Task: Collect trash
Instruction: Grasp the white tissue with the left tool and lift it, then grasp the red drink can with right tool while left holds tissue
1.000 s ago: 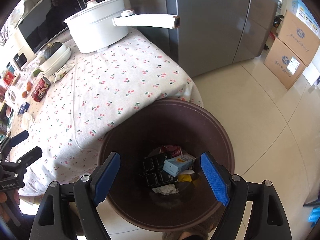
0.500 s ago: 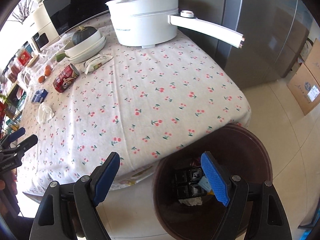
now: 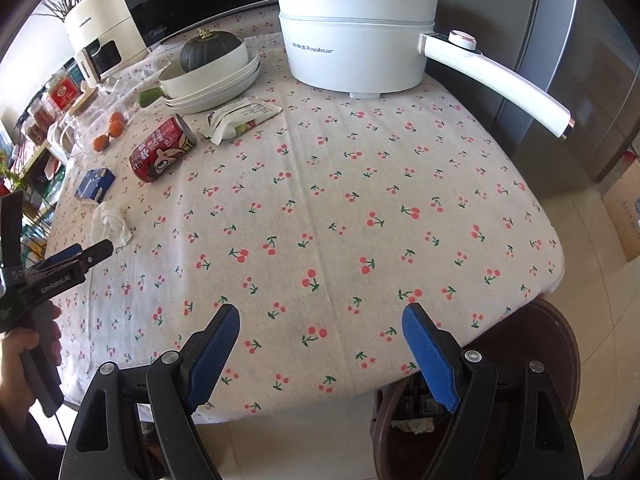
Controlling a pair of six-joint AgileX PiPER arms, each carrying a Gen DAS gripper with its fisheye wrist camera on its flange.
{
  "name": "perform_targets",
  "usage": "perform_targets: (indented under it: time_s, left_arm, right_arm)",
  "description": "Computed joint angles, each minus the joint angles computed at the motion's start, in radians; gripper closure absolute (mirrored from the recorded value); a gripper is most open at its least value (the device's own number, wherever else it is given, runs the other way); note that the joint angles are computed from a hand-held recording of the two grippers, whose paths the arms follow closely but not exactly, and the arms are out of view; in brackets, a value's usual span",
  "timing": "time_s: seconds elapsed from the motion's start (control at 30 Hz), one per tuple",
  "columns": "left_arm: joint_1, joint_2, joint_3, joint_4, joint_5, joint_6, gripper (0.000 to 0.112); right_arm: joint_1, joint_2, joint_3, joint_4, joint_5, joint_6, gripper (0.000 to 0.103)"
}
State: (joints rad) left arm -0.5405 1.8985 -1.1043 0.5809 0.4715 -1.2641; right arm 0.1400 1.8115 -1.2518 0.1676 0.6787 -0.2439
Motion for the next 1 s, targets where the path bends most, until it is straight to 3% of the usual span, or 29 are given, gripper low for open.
perform_targets:
  time_s: [0.1, 0.27, 0.4, 0.5, 0.63, 0.77, 1.0]
  left_arm:
    - [0.035, 0.017, 0.009, -0.009, -0.058, 0.008, 0.026]
    - [0.031, 0.047, -0.020, 0.065, -0.039, -0.014, 0.039]
    - [0.038, 0.043, -0.027, 0.014, -0.052, 0.074, 0.079]
    - [0.070, 0.022, -0.017, -0.146, -0.082, 0.220, 0.090]
    - [0.081, -0.042, 0.022, -0.153, -0.081, 0.215, 0.092]
    - [0.090, -0.129, 0.083, -0.117, -0.058, 0.170, 0.092]
    - [0.147, -0.274, 0.218, -0.154, -0.109, 0.202, 0.092]
  right_arm:
    - [0.021, 0.028, -0.029, -0.015, 0.010, 0.020, 0.018]
    - [0.038, 0.054, -0.063, -0.017, 0.018, 0.033, 0.018]
    - [0.057, 0.078, -0.088, -0.038, 0.022, 0.066, 0.018]
    - [0.081, 0.106, -0.127, -0.040, 0.033, 0.098, 0.018]
    - [0.121, 0.163, -0.224, -0.009, 0.075, 0.122, 0.018]
    - [0.211, 0.247, -0.379, -0.070, 0.102, 0.173, 0.017]
    - [0.276, 0.547, -0.897, 0.074, 0.345, 0.356, 0.009]
